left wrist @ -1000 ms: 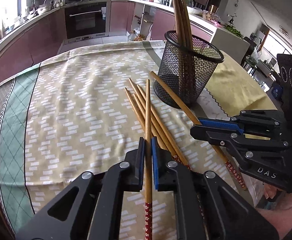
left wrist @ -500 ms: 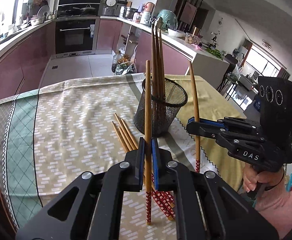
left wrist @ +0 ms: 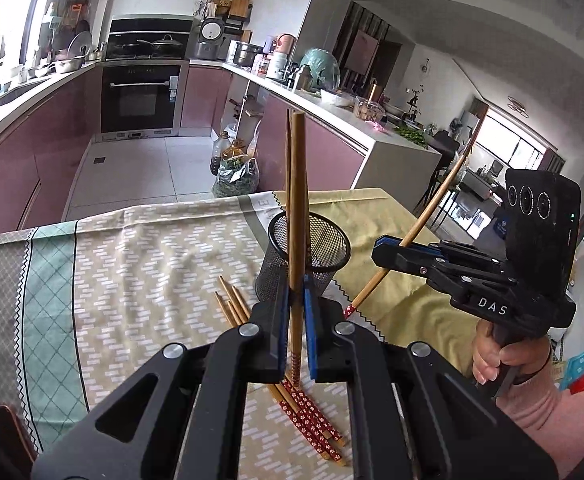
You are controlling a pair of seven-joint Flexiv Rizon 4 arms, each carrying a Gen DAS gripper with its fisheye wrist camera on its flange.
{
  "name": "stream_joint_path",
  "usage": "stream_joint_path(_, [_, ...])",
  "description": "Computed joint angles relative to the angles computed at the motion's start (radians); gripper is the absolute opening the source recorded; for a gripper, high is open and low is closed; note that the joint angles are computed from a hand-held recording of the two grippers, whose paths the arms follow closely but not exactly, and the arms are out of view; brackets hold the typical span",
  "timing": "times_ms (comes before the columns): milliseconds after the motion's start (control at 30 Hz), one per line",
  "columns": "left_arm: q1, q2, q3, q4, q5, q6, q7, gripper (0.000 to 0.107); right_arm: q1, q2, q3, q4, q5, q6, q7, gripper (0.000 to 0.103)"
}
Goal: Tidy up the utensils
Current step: 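Lift the held chopsticks upright and carry both tools over the mesh cup, then lower the chopsticks into the mesh cup and open both tools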
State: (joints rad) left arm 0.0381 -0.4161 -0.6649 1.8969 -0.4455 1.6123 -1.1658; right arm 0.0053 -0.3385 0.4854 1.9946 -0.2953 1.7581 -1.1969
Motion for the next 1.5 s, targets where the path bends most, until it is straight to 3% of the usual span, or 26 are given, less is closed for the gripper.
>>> stream_joint_path(500, [-0.158,-0.032,0.152,-0.197,0.033,-0.018,0.006,0.007,0.089,0.049,-0.143,-0.059,-0.023,0.046,0.000,0.006])
stream_joint_path(633, [-0.220,-0.049,0.220,-0.261,0.045,-0.037,-0.010,0.007,0.075,0.040,-0.138,-0.086,-0.042,0.039,-0.001,0.006])
stream_joint_path(867, [-0.352,-0.093,0.393,-0.380,0.097,-0.098,-0.094,0.007,0.124,0.021,-0.196,-0.123,-0.034,0.012,-0.003,0.006])
stream_joint_path(967, [-0.415,-0.124,0.485,-0.441,0.143,-0.134,-0.155,0.007,0.111,0.002,-0.177,-0.146,-0.024,-0.024,-0.016,0.006])
stream_joint_path(1067, [-0.430,-0.158,0.516,-0.488,0.176,-0.185,-0.187,0.007,0.106,-0.020,-0.161,-0.171,-0.001,-0.067,-0.035,0.006])
stream_joint_path(1333, [-0.423,-0.223,0.527,-0.586,0.225,-0.355,-0.207,0.007,0.049,-0.066,-0.061,-0.239,0.107,-0.219,-0.160,0.006])
stream_joint_path(1500, [-0.435,-0.268,0.548,-0.658,0.253,-0.437,-0.221,0.007,0.068,-0.082,-0.063,-0.276,0.169,-0.305,-0.218,0.006])
